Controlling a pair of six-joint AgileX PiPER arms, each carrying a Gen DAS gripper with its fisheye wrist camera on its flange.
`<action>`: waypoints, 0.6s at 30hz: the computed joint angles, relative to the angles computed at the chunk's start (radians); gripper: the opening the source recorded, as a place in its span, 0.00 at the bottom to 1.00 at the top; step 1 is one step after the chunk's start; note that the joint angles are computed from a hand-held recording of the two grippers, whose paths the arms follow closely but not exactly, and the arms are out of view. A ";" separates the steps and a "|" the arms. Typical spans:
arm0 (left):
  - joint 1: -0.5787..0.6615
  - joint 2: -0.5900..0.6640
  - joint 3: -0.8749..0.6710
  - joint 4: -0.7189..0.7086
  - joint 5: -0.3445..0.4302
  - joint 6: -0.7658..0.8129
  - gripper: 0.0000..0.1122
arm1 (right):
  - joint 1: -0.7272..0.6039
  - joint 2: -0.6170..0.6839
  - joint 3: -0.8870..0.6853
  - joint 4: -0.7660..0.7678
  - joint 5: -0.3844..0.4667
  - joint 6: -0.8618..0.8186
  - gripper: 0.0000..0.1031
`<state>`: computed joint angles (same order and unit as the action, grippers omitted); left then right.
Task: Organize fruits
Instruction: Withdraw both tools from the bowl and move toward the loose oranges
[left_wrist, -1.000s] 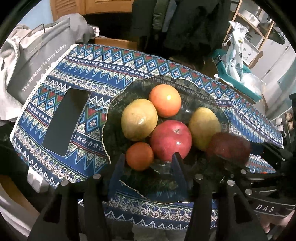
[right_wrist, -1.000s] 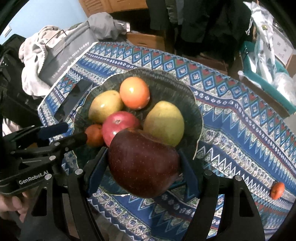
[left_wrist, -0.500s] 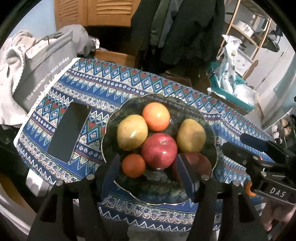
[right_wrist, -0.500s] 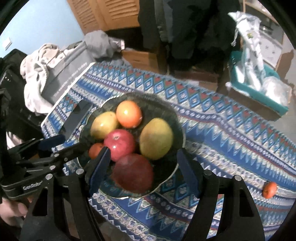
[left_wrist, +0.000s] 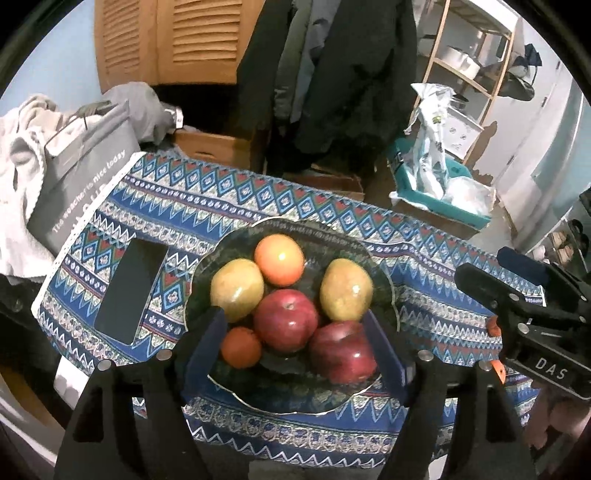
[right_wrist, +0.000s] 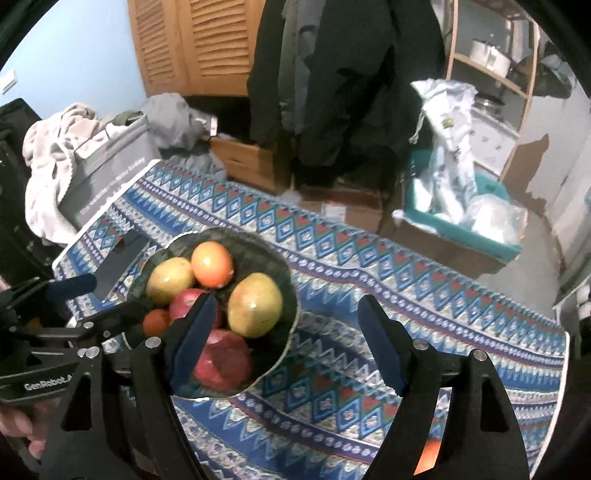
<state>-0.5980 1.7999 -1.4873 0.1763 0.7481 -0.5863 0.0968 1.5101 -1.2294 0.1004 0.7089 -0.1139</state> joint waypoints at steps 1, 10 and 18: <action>-0.006 0.000 -0.005 0.008 0.001 -0.008 0.70 | -0.003 -0.010 0.007 -0.017 -0.008 0.010 0.77; -0.039 -0.007 -0.042 0.061 0.008 -0.058 0.71 | -0.052 -0.074 0.031 -0.063 -0.034 0.032 0.77; -0.074 0.005 -0.094 0.082 0.025 -0.079 0.71 | -0.115 -0.133 0.057 -0.056 -0.046 -0.001 0.77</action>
